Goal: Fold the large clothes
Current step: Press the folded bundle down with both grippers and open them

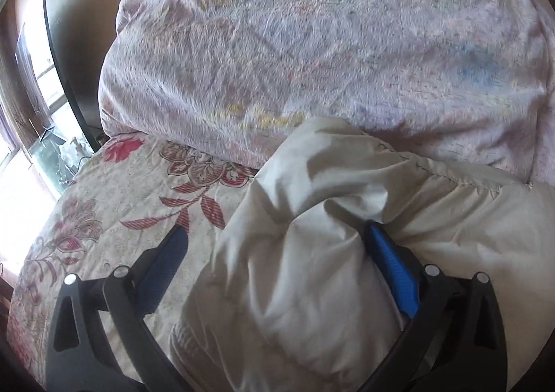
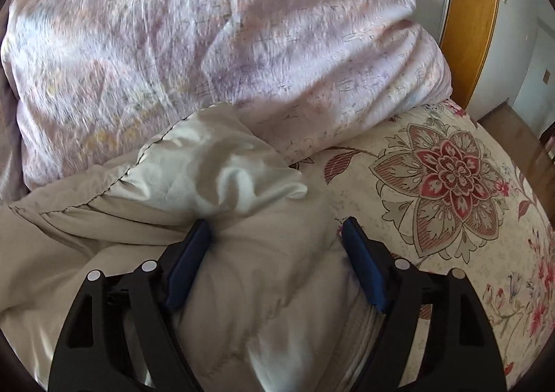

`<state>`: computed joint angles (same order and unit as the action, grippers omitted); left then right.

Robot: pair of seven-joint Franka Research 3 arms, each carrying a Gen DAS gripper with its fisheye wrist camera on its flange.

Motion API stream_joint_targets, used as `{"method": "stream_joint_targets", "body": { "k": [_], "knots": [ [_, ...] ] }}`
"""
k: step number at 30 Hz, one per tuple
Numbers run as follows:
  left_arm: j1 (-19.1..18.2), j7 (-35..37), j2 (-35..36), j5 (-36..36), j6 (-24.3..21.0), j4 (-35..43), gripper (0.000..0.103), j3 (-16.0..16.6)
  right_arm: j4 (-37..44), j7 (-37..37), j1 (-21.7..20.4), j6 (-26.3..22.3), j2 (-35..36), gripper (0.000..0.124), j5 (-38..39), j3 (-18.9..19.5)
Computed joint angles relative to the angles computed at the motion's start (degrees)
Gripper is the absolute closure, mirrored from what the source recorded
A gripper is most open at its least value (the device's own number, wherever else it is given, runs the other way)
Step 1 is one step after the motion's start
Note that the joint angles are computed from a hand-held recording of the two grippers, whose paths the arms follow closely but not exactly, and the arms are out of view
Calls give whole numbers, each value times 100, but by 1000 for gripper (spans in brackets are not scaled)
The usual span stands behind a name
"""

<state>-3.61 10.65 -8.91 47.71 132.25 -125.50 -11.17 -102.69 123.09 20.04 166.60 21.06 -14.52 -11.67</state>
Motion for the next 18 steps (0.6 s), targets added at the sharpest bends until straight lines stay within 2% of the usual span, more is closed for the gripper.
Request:
{"method": "stream_joint_targets", "body": {
  "k": [2,5,12,15,17,18],
  "knots": [
    [26,-58,37,5,151,-50,2,37,59,194,160,-93,41,42,-199,-162],
    [84,6,27,-255,494,-170,2,153,166,298,183,-255,104,40,-334,-179],
    [260,178,-3,-661,1080,-380,2,250,548,11,-182,-580,370,31,-18,115],
    [309,208,-91,-710,1094,-455,2,231,419,-257,-398,-377,322,31,332,303],
    [277,448,-371,-1055,1034,-620,2,271,109,-881,-885,-15,160,31,1010,735],
    [254,593,-626,-1288,1228,-847,3,339,-145,-1134,-1085,180,4,31,1369,903]
  ]
}}
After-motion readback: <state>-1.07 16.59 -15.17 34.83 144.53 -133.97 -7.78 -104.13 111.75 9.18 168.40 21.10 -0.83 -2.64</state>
